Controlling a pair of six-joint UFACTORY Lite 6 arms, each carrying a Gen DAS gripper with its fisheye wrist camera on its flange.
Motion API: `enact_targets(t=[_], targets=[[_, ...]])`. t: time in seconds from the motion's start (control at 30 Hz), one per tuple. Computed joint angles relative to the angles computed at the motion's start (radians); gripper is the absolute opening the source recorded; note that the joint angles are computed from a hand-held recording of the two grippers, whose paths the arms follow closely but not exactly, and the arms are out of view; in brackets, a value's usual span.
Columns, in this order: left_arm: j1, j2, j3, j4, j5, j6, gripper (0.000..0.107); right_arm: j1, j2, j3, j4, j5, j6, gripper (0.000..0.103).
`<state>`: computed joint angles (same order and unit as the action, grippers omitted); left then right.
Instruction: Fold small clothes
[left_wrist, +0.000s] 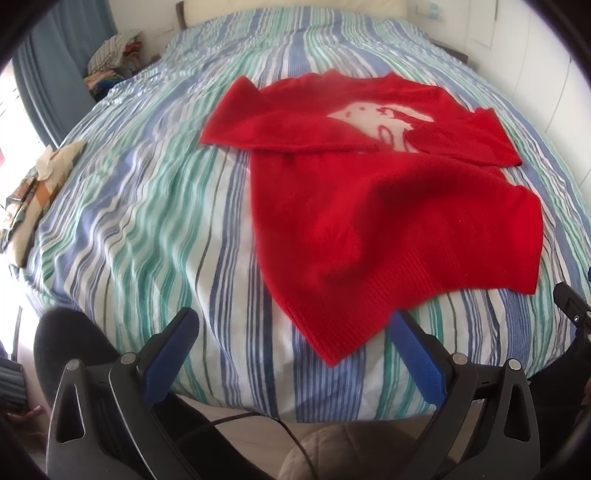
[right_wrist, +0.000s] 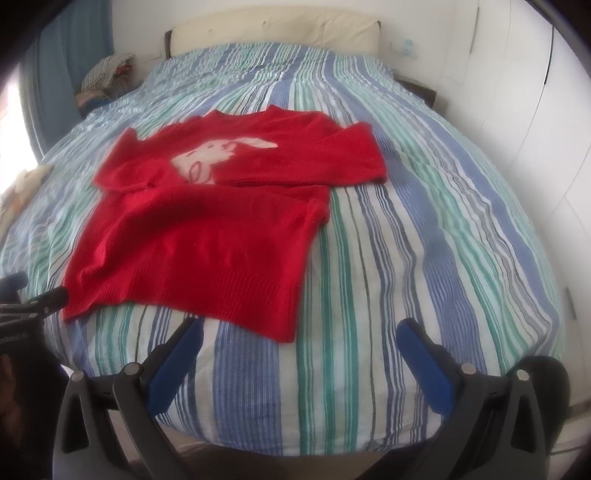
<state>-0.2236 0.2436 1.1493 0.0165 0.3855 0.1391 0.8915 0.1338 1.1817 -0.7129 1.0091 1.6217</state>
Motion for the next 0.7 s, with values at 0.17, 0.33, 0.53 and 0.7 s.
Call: enact_targets(t=[0.17, 0.33, 0.53, 0.7], targets=[[0.004, 0.011, 0.005, -0.005, 0.002, 0.007, 0.103, -0.001, 0.009, 0.006, 0.001, 0.000, -0.008, 0.103], [0.007, 0.022, 0.012, -0.008, 0.007, 0.009, 0.103, -0.005, 0.020, 0.017, 0.005, 0.009, -0.022, 0.103], [0.010, 0.032, 0.019, -0.015, 0.012, 0.020, 0.103, -0.007, 0.021, 0.020, 0.007, 0.012, -0.028, 0.103], [0.012, 0.048, 0.029, -0.015, 0.020, 0.016, 0.103, -0.011, 0.024, 0.023, 0.011, 0.015, -0.037, 0.103]])
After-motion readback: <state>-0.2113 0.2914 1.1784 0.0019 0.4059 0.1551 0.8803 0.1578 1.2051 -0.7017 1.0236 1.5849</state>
